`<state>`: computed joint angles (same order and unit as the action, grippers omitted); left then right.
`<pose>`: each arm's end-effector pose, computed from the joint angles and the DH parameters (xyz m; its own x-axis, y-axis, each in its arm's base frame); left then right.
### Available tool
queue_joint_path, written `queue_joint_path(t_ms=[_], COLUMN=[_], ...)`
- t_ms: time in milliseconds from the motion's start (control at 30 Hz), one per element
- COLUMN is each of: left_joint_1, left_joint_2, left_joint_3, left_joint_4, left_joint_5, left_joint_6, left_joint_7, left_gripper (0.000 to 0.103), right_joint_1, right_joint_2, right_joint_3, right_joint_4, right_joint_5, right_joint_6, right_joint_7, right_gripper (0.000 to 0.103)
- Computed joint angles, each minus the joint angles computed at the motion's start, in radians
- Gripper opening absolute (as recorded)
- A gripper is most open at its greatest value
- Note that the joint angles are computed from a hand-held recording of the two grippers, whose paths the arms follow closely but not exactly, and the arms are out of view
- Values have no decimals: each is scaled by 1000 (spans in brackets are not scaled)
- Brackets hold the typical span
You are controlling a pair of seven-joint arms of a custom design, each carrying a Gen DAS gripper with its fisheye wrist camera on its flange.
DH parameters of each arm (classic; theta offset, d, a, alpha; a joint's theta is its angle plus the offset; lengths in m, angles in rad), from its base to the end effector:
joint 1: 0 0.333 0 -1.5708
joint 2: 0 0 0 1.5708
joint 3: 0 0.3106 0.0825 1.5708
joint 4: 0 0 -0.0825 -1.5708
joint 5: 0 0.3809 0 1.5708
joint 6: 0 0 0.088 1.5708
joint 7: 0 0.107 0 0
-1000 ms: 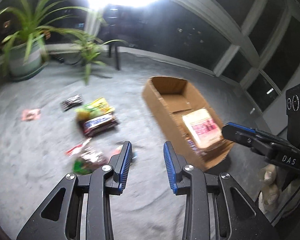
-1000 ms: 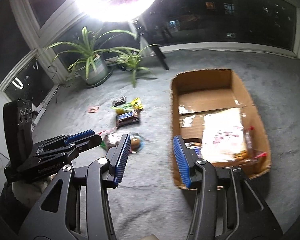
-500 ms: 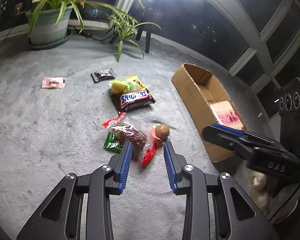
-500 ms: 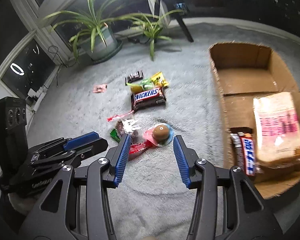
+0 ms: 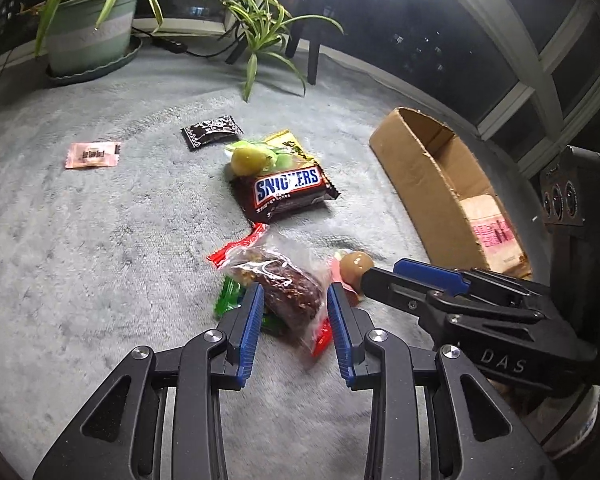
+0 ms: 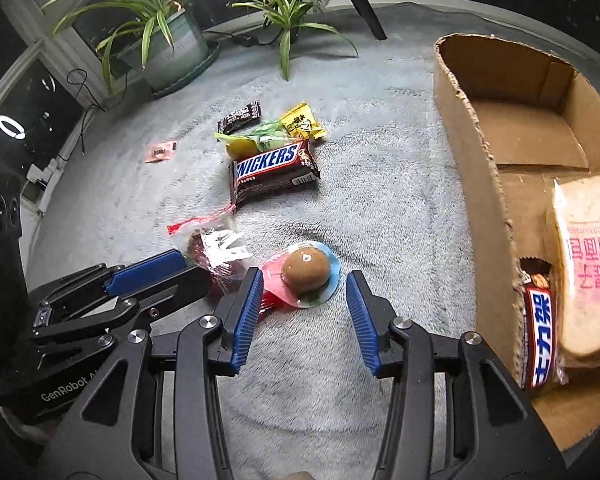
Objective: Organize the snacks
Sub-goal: 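Grasp the egg-shaped candy with the right tool while the left tool grasps the date bag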
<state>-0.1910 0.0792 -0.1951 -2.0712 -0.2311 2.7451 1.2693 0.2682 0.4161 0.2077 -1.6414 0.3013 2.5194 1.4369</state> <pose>0.5627 -0.2164 0.4570 0.0108 -0.9340 0.3571 -0.8730 -0.1829 -0.4520 0.6340 0.3012 0.4266 0.4074 -0.8674 -0.2858 -0.8596 -0.2585 -0.4408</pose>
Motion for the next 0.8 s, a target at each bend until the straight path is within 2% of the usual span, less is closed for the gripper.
queue_joint_path(t_ms=[67, 267, 400, 800], left_joint_1=[-1, -2, 1, 11], left_joint_2=[9, 39, 52, 92], left_joint_3=[2, 6, 7, 4], left_joint_4=[9, 40, 55, 87], left_joint_5=[15, 34, 26, -42], left_joint_6=[-4, -20, -24, 0], left_joint_7=[-7, 1, 11, 48], left_gripper=[31, 31, 31, 32], right_joint_1=[2, 11, 24, 17], right_joint_2=[13, 52, 65, 58], right_joint_3=[-1, -5, -11, -5], right_joint_4=[16, 63, 79, 68], right_joint_5=[-8, -40, -76, -77], right_joint_6=[-11, -33, -34, -22], right_joint_7=[-1, 0, 2, -10], right_gripper=[41, 41, 35, 31])
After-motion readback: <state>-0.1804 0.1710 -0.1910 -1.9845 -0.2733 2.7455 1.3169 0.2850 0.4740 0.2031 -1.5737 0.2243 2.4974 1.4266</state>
